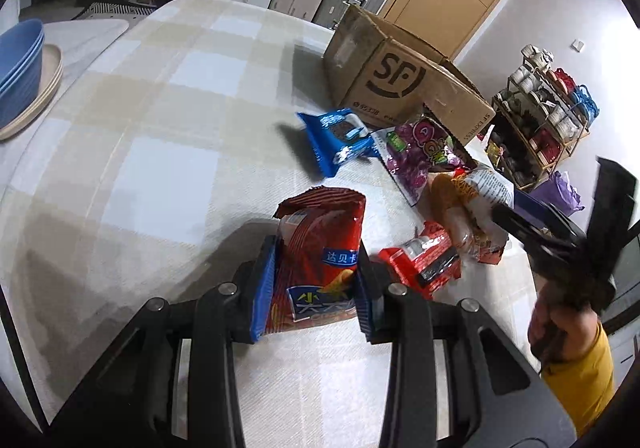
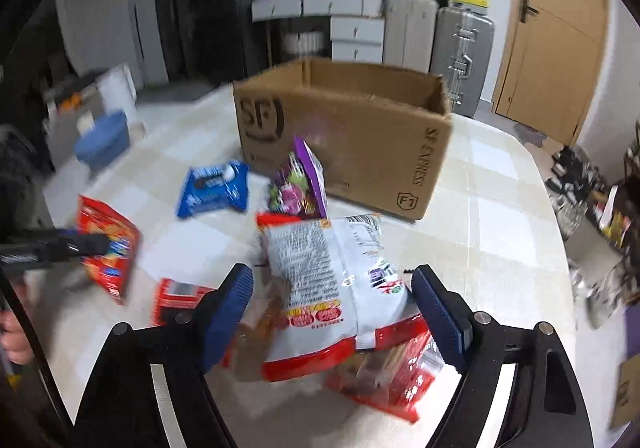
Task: Organize snacks
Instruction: 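Grasp the red wafer bag with the left gripper while the right grasps the white chip bag, then lift both held bags and carry them over the cardboard box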
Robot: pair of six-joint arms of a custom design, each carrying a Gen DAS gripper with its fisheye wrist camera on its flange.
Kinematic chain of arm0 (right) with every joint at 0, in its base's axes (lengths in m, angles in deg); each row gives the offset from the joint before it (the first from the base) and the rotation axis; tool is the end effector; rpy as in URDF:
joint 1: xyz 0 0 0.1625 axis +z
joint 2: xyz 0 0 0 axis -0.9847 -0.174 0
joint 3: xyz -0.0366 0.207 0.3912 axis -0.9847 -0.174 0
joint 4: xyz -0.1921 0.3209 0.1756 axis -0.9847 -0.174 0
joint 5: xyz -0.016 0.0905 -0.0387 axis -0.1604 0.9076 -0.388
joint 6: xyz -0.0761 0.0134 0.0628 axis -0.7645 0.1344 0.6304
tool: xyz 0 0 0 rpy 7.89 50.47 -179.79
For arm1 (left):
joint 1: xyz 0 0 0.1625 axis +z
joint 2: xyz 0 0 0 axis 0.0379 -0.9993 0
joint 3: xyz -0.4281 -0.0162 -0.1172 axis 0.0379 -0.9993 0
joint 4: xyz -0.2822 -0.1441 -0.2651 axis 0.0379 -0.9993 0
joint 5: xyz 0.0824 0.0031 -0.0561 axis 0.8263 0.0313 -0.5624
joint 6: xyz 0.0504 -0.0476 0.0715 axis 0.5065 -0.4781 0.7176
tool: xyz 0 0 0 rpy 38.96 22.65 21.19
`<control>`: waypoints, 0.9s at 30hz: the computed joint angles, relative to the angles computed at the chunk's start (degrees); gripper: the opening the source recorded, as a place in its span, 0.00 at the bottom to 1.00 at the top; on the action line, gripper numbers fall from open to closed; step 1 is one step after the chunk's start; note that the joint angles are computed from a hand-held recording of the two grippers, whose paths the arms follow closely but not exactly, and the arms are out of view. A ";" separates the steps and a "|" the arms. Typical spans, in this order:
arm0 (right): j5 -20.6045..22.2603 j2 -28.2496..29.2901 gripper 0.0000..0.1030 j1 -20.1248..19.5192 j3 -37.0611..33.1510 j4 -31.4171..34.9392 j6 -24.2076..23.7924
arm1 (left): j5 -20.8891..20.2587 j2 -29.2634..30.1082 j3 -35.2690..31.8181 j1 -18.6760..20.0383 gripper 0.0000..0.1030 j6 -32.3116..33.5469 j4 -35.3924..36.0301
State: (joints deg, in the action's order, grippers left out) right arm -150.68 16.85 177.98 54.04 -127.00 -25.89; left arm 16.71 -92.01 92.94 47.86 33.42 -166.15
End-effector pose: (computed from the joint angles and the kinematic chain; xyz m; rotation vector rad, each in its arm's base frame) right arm 0.2041 -0.7089 0.1786 1.1424 -2.3345 0.5844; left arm -0.1650 -0.5168 0.2936 -0.1047 2.5222 -1.0071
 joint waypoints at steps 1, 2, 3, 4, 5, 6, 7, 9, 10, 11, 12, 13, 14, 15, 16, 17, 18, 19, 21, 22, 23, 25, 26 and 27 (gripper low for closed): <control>-0.70 0.42 0.74 -0.01 -0.62 0.78 0.23 | -0.01 -0.28 0.35 -0.02 0.30 -0.22 -0.04; -1.53 0.85 0.72 -0.01 -1.63 2.42 1.09 | 0.01 -0.57 0.68 -0.05 0.30 -0.57 0.01; -2.38 1.14 0.70 0.07 -2.51 4.08 2.50 | -0.10 -0.83 0.93 -0.06 0.30 -0.89 0.11; -2.47 1.19 0.69 0.07 -3.14 5.42 3.66 | -0.18 -1.02 1.11 -0.08 0.30 -1.20 0.18; -2.14 0.97 0.68 -0.02 -3.33 6.35 4.61 | -0.13 -1.24 1.29 -0.17 0.30 -1.63 0.37; -1.92 0.82 0.66 -0.07 -3.47 7.06 5.19 | 0.04 -1.40 1.38 -0.35 0.30 -1.83 0.75; -1.44 0.58 0.62 -0.19 -3.43 7.78 5.92 | 0.37 -1.47 1.45 -0.59 0.30 -1.95 1.01; 0.38 -0.32 0.59 -0.65 -2.87 8.11 7.45 | 0.42 -1.62 1.62 -1.11 0.30 -1.87 1.09; 1.03 -0.70 0.58 -0.82 -2.72 8.48 8.02 | 0.29 -1.71 1.70 -1.30 0.30 -1.84 1.03; 1.66 -1.06 0.57 -0.97 -2.55 8.47 8.97 | 0.42 -1.82 1.86 -1.62 0.30 -1.92 0.93; 2.55 -1.50 0.57 -1.20 -2.31 8.71 9.80 | 0.60 -1.91 1.95 -2.00 0.30 -1.93 1.01; 3.69 -2.16 0.57 -1.48 -1.85 9.22 10.74 | 0.78 -2.00 2.01 -2.35 0.30 -2.07 1.24; 4.56 -2.75 0.56 -1.73 -1.49 9.54 11.65 | 1.00 -2.13 2.13 -2.72 0.30 -2.28 1.33; 5.27 -3.55 0.56 -1.88 -0.54 9.08 12.39 | 1.11 -2.32 2.24 -3.15 0.30 -2.49 1.59; 6.14 -4.24 0.56 -2.03 0.16 8.97 12.82 | 1.41 -2.48 2.35 -3.59 0.30 -2.82 1.91; 7.62 -5.30 0.56 -2.25 1.35 8.49 13.16 | 1.70 -2.63 2.43 -4.02 0.30 -3.11 2.35; 8.94 -6.55 0.56 -2.45 2.97 7.60 13.39 | 1.78 -2.79 2.48 -4.38 0.30 -3.22 2.68; 10.20 -7.76 0.56 -2.56 4.35 7.11 13.54 | 1.87 -3.01 2.65 -4.87 0.30 -3.45 2.83; 13.02 -9.97 0.56 -2.89 6.94 6.58 13.68 | 2.15 -3.29 2.89 -5.79 0.30 -3.64 3.39; 14.07 -10.84 0.56 -2.98 7.97 6.57 13.59 | 2.40 -3.42 3.05 -6.30 0.30 -3.79 3.59; 15.04 -12.18 0.56 -3.03 9.65 6.10 13.32 | 2.74 -3.49 3.21 -6.84 0.30 -3.80 3.71; 16.92 -14.31 0.56 -3.13 12.41 5.33 12.97 | 3.39 -3.57 3.29 -8.05 0.30 -4.25 4.74; 18.43 -15.63 0.56 -3.35 14.10 4.94 12.86 | 3.75 -3.58 3.36 -8.68 0.30 -4.36 5.07; 19.29 -16.60 0.56 -3.36 15.40 4.66 12.75 | 3.94 -3.55 3.34 -9.35 0.31 -4.35 5.51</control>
State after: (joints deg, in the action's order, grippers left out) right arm -131.39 0.24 174.62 69.44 -122.34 -13.15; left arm 20.65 -95.56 96.28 38.51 29.08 -160.64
